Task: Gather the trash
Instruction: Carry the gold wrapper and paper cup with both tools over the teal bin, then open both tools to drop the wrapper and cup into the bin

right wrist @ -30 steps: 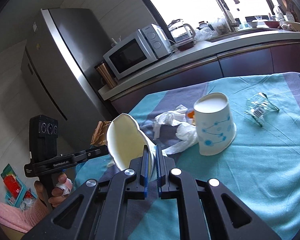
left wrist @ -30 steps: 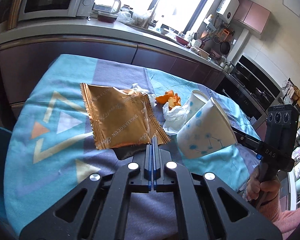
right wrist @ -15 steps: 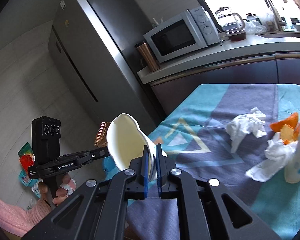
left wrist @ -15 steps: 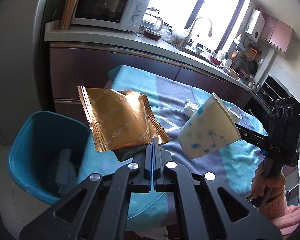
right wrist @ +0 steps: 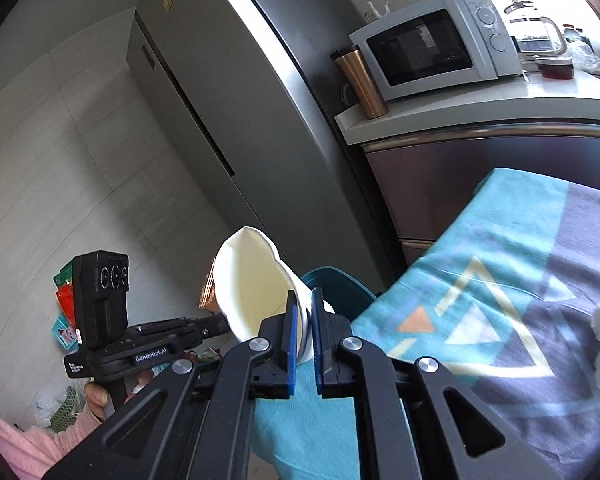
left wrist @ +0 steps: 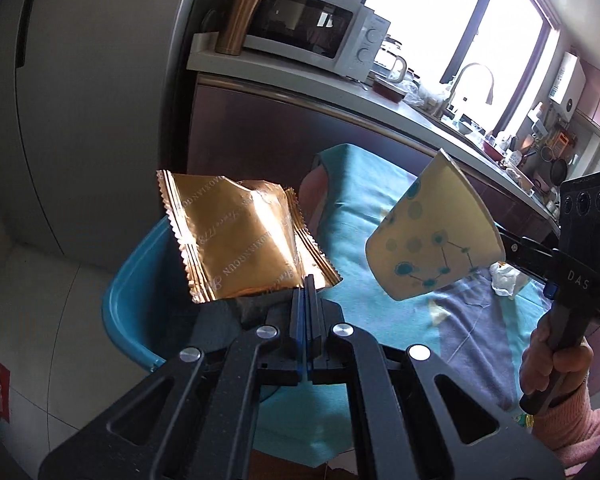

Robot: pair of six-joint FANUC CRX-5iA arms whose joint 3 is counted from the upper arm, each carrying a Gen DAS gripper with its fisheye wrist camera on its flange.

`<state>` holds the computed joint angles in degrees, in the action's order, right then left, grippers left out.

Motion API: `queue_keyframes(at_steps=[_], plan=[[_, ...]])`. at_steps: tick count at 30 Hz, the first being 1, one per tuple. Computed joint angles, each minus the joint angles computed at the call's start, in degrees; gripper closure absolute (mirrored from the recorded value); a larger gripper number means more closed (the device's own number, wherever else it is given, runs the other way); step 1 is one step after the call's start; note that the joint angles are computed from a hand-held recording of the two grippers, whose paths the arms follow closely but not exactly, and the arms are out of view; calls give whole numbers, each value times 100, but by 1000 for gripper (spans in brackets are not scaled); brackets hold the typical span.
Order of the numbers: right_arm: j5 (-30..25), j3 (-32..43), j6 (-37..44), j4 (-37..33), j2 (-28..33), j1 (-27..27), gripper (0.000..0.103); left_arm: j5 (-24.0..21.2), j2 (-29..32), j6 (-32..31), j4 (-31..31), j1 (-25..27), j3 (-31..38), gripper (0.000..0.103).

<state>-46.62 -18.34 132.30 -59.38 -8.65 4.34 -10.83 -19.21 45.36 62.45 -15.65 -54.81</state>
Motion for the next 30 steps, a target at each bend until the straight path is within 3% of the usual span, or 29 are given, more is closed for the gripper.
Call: queue_keyframes(at_steps=[13, 18, 26, 30], plan=[[427, 570, -1059, 868, 969, 888, 97, -121, 658, 166, -217, 426, 70, 102], [606, 655, -1556, 1267, 1195, 1144, 95, -37, 990, -121, 115, 413, 120, 102], [673, 658, -1812, 1382, 1300, 1225, 91, 239, 1533, -903, 1380, 39, 211, 95], [595, 570, -1698, 1291, 1196, 1141, 91, 549, 1546, -1683, 2503, -423, 166, 94]])
